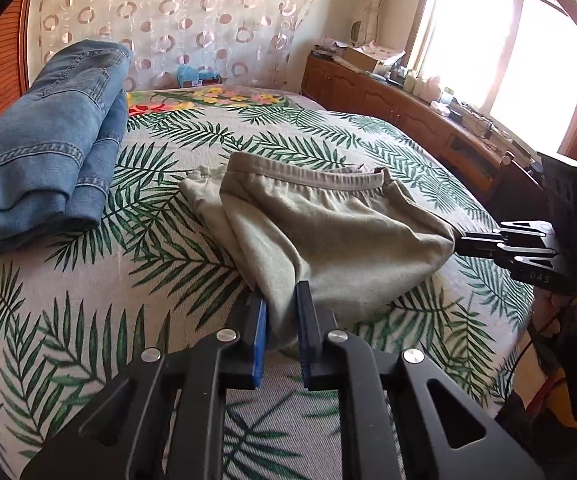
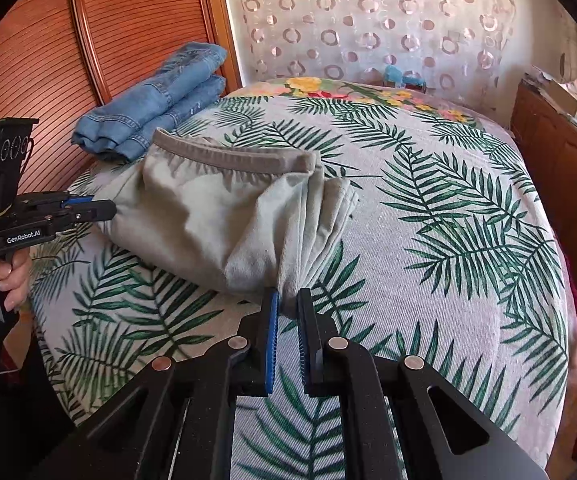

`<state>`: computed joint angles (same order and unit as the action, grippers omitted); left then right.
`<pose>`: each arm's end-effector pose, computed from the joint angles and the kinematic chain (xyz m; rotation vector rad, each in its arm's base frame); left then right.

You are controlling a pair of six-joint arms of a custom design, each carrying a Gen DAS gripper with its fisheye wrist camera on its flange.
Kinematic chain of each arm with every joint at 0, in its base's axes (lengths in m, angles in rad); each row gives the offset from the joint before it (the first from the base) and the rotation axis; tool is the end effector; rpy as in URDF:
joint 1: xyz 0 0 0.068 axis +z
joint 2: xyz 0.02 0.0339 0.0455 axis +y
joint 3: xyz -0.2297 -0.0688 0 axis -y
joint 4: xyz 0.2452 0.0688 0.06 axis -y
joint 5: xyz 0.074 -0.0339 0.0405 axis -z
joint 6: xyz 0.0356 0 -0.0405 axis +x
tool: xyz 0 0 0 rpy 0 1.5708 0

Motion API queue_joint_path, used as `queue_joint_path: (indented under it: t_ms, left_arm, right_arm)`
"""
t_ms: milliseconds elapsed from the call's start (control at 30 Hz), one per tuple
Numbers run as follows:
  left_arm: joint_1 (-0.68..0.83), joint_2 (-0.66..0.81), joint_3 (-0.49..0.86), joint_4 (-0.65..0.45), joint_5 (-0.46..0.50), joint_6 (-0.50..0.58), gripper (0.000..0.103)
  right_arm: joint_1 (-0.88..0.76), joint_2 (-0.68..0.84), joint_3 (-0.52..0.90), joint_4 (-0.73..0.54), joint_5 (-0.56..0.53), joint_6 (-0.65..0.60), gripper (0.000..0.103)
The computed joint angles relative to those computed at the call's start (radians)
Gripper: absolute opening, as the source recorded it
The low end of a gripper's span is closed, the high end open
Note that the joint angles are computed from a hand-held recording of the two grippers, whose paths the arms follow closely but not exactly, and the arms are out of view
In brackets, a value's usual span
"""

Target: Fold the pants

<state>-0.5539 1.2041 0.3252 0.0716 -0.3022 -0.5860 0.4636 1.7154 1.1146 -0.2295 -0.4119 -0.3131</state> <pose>0.1884 -0.1041 0.0994 -0.1803 2.3341 -0.2066 0.3167 0.1743 0.1730 -1.0782 2.1265 0.5644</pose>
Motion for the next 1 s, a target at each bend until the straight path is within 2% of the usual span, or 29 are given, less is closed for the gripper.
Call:
queue_joint_path:
  t_ms: [200, 367, 467, 567, 700, 767, 1000]
  left_arm:
    - [-0.102, -0.084, -0.031, -0.084, -0.061, -0.064, 0.014]
    - [-0.084, -0.029, -0.009, -0.089, -0.056, -0.080, 0.018]
    - [-0.091, -0.034, 0.001, -0.111, -0.086, -0.091, 0.029]
    - [-0.084, -0.060, -0.007, -0.114, -0.104, -0.080, 0.047]
    - [-0.038, -0.091, -0.019, -0.091, -0.091, -0.059, 0.084]
    - [-0.013, -0.093, -0.026, -0.065, -0.068, -0.041, 0.085]
    - [0.031, -0.023, 0.016, -0.026, -0.065, -0.013, 0.085]
  right_arm:
    - [-0.014, -0.147, -0.136, -0.029, -0.032, -0.035, 0.009]
    - [-0.023, -0.139, -0.147, -0.069, -0.042, -0.061, 0.009]
    - [-0.027, -0.134, -0.142, -0.074, -0.047, -0.057, 0.009]
    - [-0.023, -0.154, -0.145, -0.074, -0.045, -0.045, 0.009]
    - [-0.012, -0.197, -0.154, -0.085, -0.026, -0.042, 0.009]
    - [-0.013, -0.215, -0.155, -0.094, -0.031, -0.047, 0.013]
    - [-0.047, -0.236, -0.139, -0.120, -0.035, -0.037, 0.013]
